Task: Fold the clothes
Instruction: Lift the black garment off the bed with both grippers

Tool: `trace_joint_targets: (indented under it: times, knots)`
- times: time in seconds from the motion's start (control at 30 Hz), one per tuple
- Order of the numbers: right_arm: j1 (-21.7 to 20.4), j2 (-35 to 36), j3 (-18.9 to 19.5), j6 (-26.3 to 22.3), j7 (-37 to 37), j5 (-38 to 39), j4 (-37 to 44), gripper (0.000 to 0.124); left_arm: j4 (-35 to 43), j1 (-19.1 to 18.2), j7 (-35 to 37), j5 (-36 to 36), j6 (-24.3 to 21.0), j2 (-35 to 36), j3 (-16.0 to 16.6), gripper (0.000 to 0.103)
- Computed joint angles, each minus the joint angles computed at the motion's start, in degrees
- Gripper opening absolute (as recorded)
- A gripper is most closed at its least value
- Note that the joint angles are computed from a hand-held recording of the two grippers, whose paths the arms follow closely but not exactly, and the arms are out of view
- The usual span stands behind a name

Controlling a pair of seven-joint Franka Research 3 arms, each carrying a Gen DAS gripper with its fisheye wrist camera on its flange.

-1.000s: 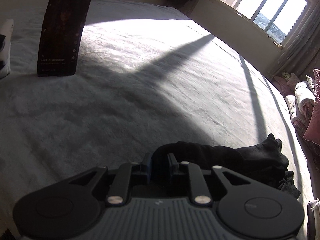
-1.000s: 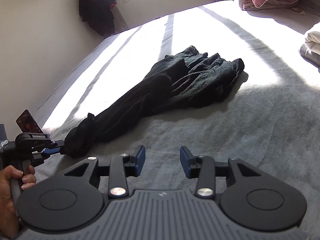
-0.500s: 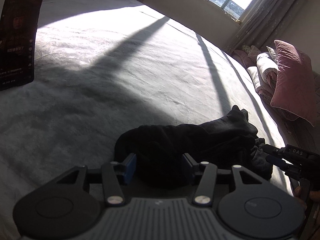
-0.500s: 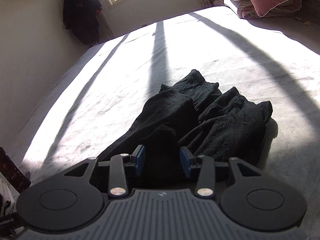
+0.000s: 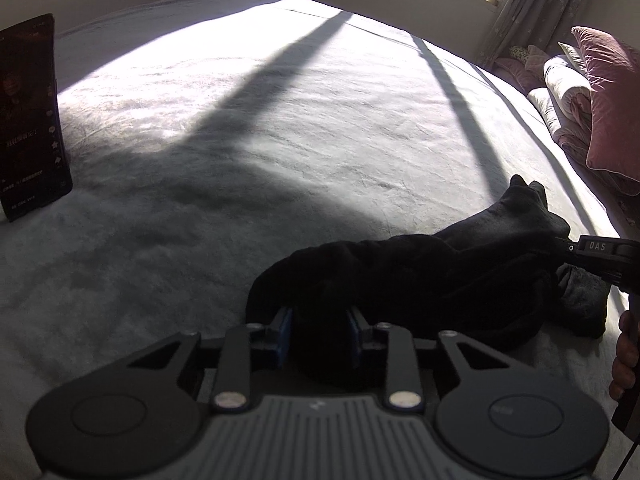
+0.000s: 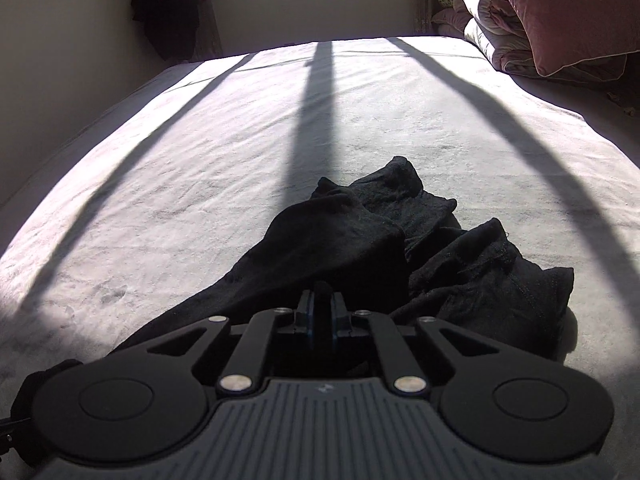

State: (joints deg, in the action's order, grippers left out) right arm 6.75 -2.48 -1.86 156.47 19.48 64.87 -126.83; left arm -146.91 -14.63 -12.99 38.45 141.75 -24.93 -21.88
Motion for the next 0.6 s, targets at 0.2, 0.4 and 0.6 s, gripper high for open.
trace_joint_targets:
  times: [0.2, 0.4, 0.6]
  knots:
    - [-1.5, -5.4, -2.9, -4.5, -4.5, 5.5, -2.3, 0.005, -2.2, -0.3, -0.2, -1.1, 2.3, -2.3, 0.7, 0.007]
    - [-4.0, -9.5, -6.3, -10.1, -4.9, 5.8, -3.1, 0.005, -4.4, 0.4, 0.8, -1.0, 11.1, -4.8, 0.5, 0.007]
    - [-6.2, -11.5, -8.8, -12.1, -5.1, 5.2, -2.8, 0.005, -2.0, 0.6, 1.9, -1.2, 13.6, -5.0, -2.9, 0.006]
